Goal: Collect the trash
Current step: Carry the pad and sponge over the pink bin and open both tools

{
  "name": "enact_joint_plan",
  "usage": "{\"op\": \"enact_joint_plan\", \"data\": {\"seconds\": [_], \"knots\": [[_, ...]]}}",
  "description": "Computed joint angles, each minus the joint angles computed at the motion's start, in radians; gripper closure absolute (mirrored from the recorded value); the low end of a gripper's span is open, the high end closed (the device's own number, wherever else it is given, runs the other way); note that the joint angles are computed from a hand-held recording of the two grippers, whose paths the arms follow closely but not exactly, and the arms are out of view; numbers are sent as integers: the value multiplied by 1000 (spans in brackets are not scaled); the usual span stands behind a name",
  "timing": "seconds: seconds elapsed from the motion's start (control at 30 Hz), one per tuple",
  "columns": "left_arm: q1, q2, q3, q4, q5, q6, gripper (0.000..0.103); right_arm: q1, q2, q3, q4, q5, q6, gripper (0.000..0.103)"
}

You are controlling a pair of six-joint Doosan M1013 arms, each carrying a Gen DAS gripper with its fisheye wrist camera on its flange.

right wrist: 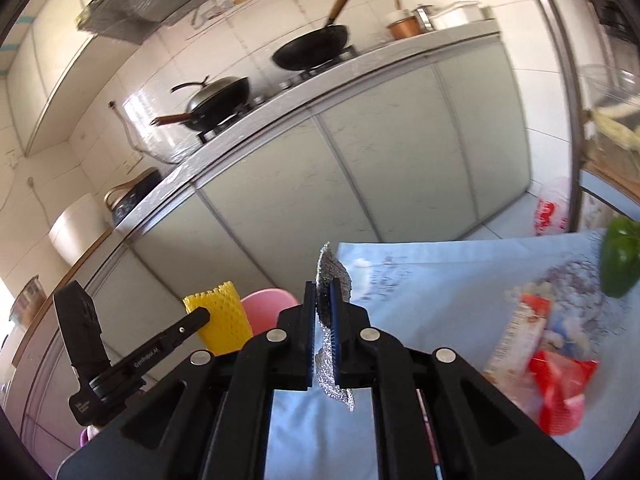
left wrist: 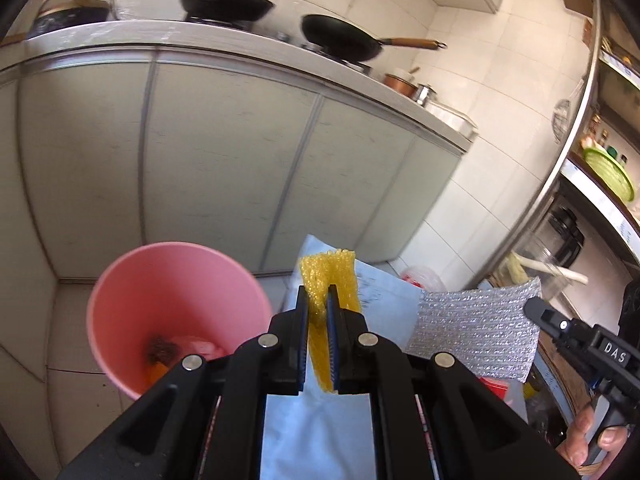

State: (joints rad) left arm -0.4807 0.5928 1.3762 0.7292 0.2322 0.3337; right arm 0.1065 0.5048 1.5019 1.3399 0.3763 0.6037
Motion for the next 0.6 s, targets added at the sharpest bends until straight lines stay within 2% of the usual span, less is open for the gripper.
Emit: {"op": "enact_joint_plan", "data": {"seconds": [0.1, 0.2, 0.47, 0.6], "knots": [[17, -18, 40, 163, 25, -180, 95, 31, 27, -50, -47, 18, 9, 96], [33, -26, 66, 224, 57, -258, 95, 64, 59, -103, -145, 32, 64, 96], [54, 0, 68, 158, 114, -198, 95, 129, 148, -220, -448, 66, 286, 96], [59, 23, 50, 103, 147, -137, 95, 147, 184, -261, -542, 98, 358, 96]]}}
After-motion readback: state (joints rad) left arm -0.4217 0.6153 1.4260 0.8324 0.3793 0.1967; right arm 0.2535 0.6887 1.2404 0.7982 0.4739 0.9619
